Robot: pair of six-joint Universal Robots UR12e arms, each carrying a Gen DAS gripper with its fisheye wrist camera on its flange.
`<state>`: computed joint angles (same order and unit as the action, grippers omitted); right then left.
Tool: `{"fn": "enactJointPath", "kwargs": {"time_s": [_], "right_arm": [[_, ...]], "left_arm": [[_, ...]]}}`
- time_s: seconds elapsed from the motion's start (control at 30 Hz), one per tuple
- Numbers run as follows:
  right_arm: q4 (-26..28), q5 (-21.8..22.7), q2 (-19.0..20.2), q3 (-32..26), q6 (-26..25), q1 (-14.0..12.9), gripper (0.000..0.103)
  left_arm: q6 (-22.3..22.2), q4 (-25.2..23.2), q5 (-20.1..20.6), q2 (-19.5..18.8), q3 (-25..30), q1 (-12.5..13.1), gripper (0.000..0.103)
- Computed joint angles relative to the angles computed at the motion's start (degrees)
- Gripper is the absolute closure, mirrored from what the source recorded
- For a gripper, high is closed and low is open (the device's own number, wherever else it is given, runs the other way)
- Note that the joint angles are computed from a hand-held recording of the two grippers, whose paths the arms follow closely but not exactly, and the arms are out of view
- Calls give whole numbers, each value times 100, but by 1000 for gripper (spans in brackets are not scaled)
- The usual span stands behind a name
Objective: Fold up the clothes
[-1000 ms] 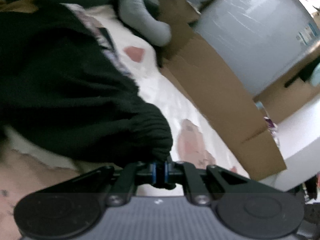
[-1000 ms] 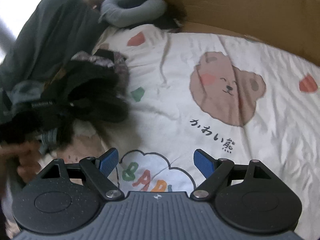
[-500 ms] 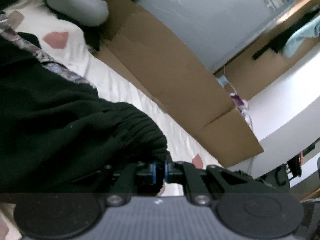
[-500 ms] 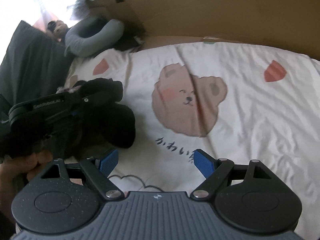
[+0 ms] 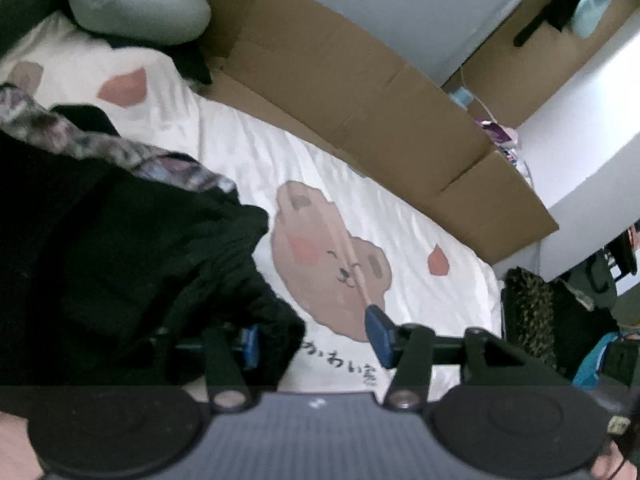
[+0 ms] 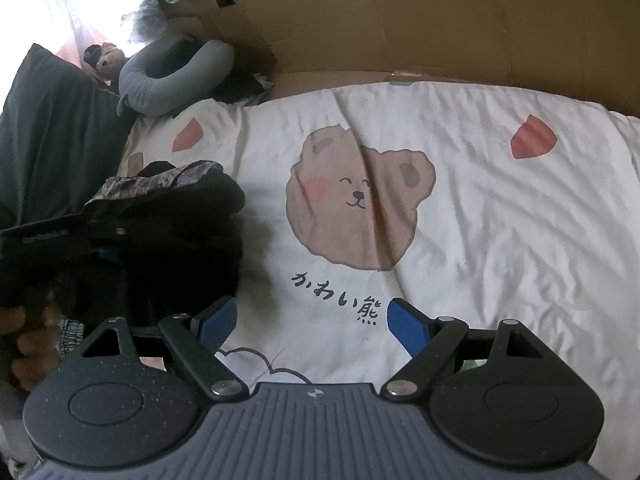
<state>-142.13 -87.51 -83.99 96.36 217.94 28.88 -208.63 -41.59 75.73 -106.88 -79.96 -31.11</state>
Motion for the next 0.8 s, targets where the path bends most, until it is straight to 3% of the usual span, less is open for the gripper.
{"fn": "enactJointPath", "kwargs": {"time_s": [0.13,0.27,0.47,0.8], "right_arm": [[50,12,9,-12,-12,2,16],[81,33,26,-35,-55,12,16],[74,51,33,-45,-108,43,16],[112,176,45,-46,-50,33,16]], "left_arm": [[40,59,-178,102,-16,93,36],[247,182,-141,166,-20,123,35],[272,-399,629,90,174,161,32],[1505,-373,2170,-294,340,95,33]]}}
